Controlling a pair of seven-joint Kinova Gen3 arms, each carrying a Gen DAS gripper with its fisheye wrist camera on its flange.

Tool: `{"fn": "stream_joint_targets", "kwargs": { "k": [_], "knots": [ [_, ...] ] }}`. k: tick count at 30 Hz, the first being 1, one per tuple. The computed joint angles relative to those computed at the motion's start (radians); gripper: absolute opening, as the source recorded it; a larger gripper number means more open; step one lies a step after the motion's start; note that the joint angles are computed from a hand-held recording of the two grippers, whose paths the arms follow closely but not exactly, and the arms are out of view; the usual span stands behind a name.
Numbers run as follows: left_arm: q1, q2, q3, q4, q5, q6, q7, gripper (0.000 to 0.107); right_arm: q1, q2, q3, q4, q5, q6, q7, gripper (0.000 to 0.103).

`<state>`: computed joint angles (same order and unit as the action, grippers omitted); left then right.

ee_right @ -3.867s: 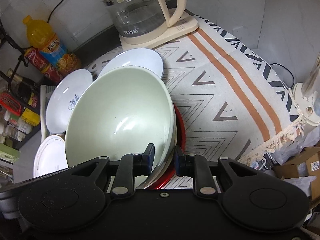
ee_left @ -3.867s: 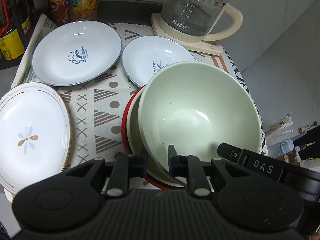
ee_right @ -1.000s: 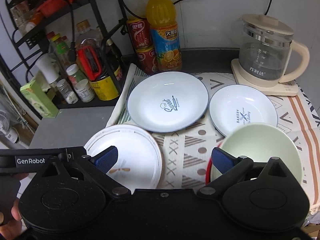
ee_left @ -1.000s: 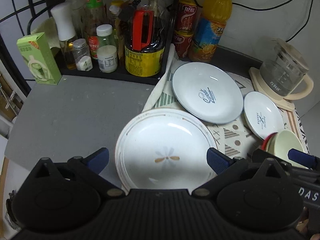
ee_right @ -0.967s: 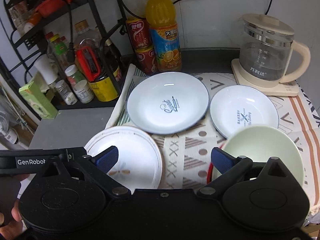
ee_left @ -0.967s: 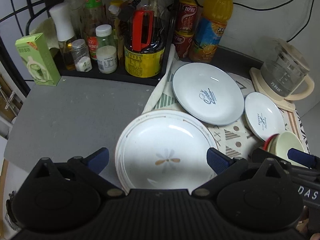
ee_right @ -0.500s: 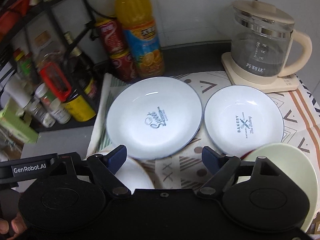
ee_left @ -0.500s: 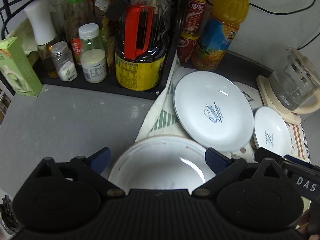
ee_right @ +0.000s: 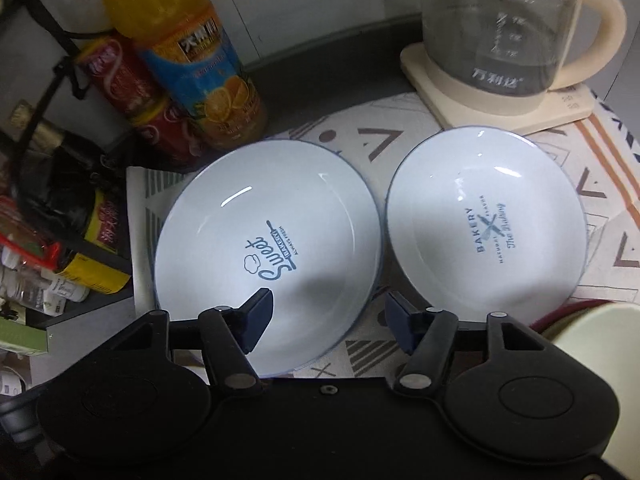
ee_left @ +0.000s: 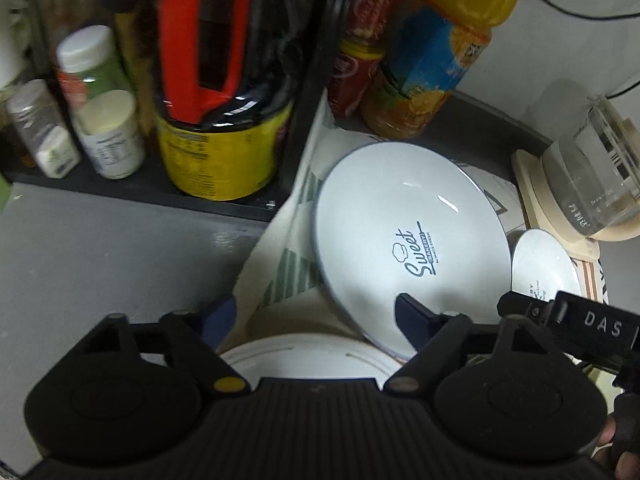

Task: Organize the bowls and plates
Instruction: 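Move both grippers toward the white 'Sweet' plate, then close both grippers on the rim of the 'Sweet' plate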

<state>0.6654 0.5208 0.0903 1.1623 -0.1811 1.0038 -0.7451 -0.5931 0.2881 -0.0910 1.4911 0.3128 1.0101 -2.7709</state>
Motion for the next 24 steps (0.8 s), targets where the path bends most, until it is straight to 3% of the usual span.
{"fn": "stream_joint_targets", "kwargs": {
  "k": [3,12,19,24],
  "knots": [
    [-0.013,0.033,0.007,-0.031,0.012,0.010,-0.025,0.069,0.006,0.036,0.005,-0.039,-0.015,0.036,0.006,0.056],
    [-0.034,0.096,0.014,-0.083,0.064,0.030,-0.093,0.053,0.038,0.100,0.020,-0.088,-0.085,0.090,0.042,0.054],
    [-0.051,0.132,0.015,-0.112,0.111,0.033,-0.123,0.034,0.054,0.121,0.026,-0.067,-0.118,0.044,0.067,0.042],
    [-0.054,0.138,0.014,-0.109,0.123,0.018,-0.141,0.032,0.045,0.126,0.028,-0.037,-0.113,-0.012,0.071,0.035]
  ]
}}
